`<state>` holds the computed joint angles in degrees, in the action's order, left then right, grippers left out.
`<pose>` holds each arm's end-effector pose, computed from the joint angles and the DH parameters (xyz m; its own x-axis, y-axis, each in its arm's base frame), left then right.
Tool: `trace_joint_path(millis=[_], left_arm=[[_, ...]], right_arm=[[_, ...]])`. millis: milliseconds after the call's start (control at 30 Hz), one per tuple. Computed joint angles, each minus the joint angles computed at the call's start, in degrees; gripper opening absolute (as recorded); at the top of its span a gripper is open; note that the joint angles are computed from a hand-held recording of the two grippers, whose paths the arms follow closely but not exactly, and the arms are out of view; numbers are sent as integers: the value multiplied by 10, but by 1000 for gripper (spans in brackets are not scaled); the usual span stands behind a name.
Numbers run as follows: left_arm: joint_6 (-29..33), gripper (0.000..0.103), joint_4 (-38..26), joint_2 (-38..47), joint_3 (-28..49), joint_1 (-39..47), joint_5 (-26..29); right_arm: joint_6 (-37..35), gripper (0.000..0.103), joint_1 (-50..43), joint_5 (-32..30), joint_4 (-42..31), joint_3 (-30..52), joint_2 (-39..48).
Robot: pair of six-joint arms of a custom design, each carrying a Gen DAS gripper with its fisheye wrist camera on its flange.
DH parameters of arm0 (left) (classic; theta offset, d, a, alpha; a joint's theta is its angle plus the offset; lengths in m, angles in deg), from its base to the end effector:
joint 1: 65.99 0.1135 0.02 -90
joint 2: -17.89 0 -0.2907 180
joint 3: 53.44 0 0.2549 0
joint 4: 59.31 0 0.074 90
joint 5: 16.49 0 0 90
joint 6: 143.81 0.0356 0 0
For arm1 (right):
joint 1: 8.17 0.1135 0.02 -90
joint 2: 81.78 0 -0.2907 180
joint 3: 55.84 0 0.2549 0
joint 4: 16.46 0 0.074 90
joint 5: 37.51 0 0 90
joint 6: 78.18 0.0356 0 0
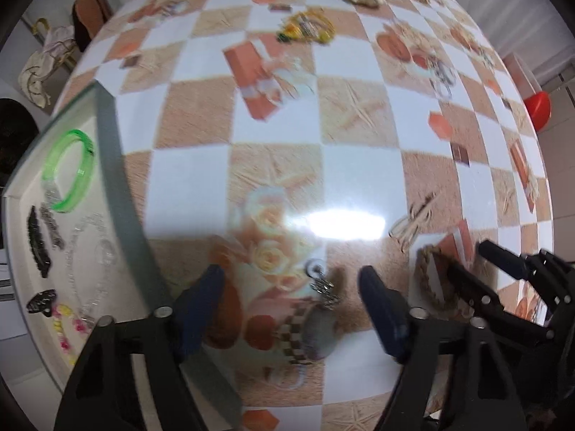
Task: Organize jewelry
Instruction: 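Grasp the brown braided bracelet with the right tool while the left tool grasps the silver charm, then carry the braided bracelet in the right tool and the charm in the left tool to the tray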
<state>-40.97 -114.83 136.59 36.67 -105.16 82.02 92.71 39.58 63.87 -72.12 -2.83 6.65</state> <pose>0.3026 -0.2533 0.1379 -0.6105 0.7808 -0.1328 0.7919 0.5986 -0.1207 0.1516 0.1564 0.1475 -0.8254 0.5309 -0.1918 0.5485 0.8347 -0.0498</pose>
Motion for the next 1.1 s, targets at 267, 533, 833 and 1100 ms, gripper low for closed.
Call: trace_joint_path(millis=[267,533,833,1100], left_arm=[[-11,62,42,-15,-42,-25,-27],[-22,14,47,-34,-58,-31,-5],[-24,14,16,-62,-42,22,71],[8,14,-17,-75,-11,92,98]], right_arm=[[-18,43,-18,-2,-1,-10,-16],[5,7,-35,-18,27,-11,-24],[42,7,-75,-27,47,-55,-118],[34,7,-75,-3,34,-10,-117]])
